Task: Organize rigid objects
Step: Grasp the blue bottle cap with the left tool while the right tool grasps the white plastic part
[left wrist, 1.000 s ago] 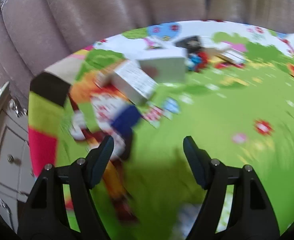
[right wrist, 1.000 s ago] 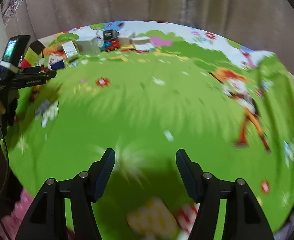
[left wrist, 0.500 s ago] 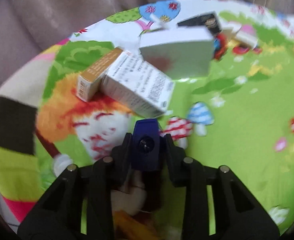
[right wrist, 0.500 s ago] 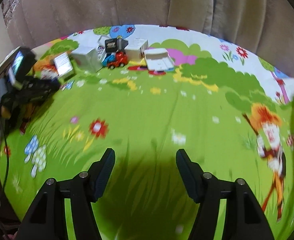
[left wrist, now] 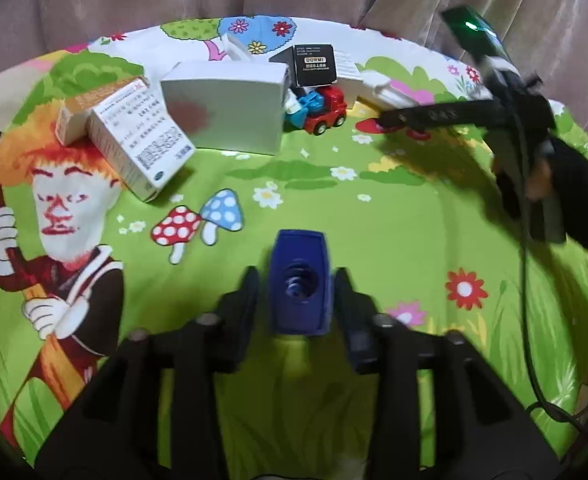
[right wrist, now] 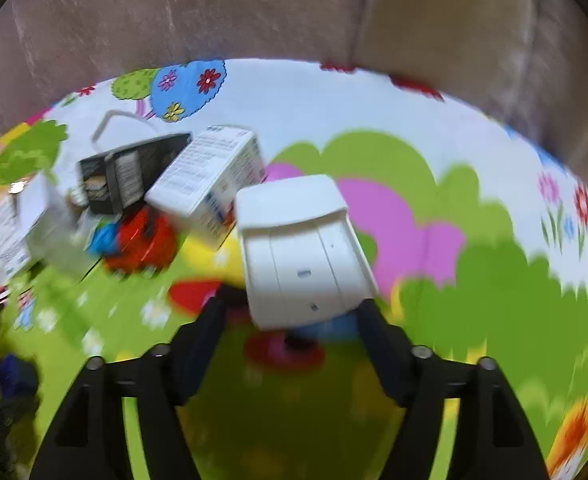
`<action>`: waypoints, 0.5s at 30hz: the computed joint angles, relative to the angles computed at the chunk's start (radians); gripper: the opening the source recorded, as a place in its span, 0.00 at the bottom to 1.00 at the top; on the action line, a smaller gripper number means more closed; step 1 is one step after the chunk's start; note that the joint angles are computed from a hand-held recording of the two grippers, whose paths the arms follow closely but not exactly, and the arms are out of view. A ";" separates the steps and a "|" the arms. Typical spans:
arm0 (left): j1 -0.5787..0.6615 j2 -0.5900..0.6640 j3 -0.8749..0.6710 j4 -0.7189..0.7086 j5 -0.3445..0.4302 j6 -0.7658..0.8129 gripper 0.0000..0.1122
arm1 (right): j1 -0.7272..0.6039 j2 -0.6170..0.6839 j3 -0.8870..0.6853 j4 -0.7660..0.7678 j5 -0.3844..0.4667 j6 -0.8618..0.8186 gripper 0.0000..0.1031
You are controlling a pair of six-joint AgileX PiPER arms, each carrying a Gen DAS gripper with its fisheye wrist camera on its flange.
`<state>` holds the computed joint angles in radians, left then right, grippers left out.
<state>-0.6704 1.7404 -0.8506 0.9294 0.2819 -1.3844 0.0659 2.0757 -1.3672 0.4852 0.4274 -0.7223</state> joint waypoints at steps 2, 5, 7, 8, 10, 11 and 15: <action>-0.016 -0.004 0.019 0.105 0.028 -0.111 0.52 | 0.024 0.045 -0.070 -0.079 0.002 0.063 0.80; -0.011 -0.038 0.053 0.105 0.018 -0.144 0.52 | 0.033 0.109 -0.186 -0.130 0.048 0.117 0.81; -0.008 -0.056 0.072 0.089 0.009 -0.144 0.52 | 0.031 0.137 -0.251 -0.179 0.076 0.147 0.81; -0.007 -0.059 0.073 0.088 0.009 -0.145 0.52 | 0.024 0.137 -0.261 -0.162 0.089 0.118 0.81; -0.016 -0.071 0.087 0.105 0.001 -0.171 0.52 | 0.006 0.123 -0.258 -0.090 0.107 -0.004 0.81; -0.021 -0.071 0.090 0.109 -0.002 -0.181 0.52 | 0.003 0.114 -0.250 -0.061 0.105 -0.073 0.81; -0.054 -0.050 0.075 0.139 0.036 -0.242 0.54 | 0.023 0.121 -0.286 -0.050 0.121 -0.295 0.81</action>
